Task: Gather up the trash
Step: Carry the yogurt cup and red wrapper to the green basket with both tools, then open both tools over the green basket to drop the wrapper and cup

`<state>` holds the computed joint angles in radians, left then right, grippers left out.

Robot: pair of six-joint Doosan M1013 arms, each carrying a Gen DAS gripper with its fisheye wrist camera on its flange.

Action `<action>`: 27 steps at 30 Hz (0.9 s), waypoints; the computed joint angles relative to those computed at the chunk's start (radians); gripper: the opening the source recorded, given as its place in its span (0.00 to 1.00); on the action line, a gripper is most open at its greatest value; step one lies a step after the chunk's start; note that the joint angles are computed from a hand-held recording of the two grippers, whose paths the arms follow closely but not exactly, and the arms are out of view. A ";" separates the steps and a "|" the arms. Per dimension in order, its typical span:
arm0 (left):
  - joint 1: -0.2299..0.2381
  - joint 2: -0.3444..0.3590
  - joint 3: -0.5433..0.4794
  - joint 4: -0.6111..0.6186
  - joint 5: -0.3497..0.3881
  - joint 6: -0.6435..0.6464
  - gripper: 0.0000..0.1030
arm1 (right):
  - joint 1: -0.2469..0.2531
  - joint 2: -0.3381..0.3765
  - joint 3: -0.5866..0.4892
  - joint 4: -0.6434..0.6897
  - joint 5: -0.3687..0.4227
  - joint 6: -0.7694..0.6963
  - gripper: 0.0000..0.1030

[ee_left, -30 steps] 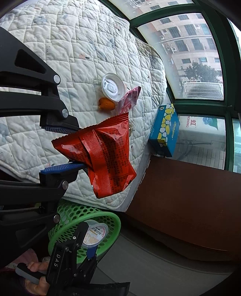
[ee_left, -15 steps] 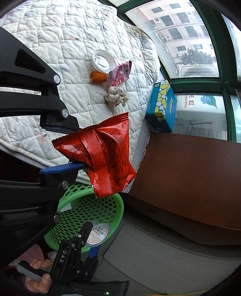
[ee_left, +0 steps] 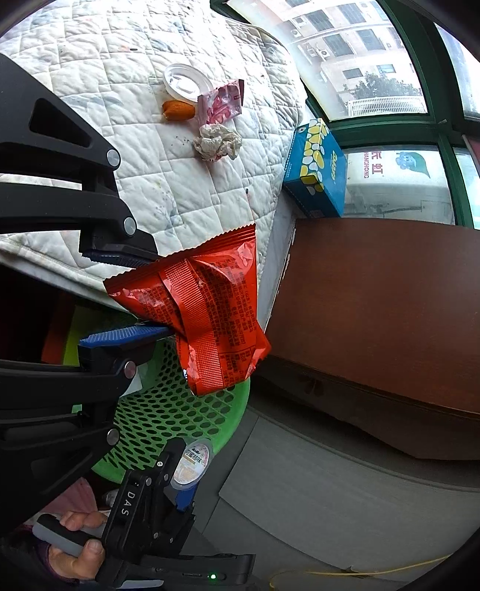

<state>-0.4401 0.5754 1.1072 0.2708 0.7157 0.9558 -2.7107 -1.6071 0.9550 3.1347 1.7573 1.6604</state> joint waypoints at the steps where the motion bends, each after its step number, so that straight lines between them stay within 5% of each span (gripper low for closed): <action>1: -0.001 0.005 -0.008 -0.007 0.003 0.009 0.27 | -0.002 -0.002 0.005 -0.002 0.002 0.003 0.71; 23: -0.021 0.092 -0.145 -0.139 0.061 0.136 0.28 | -0.025 -0.021 0.094 -0.041 0.015 0.037 0.76; 27: -0.026 0.108 -0.168 -0.156 0.074 0.151 0.34 | -0.027 -0.021 0.101 -0.047 0.011 0.045 0.77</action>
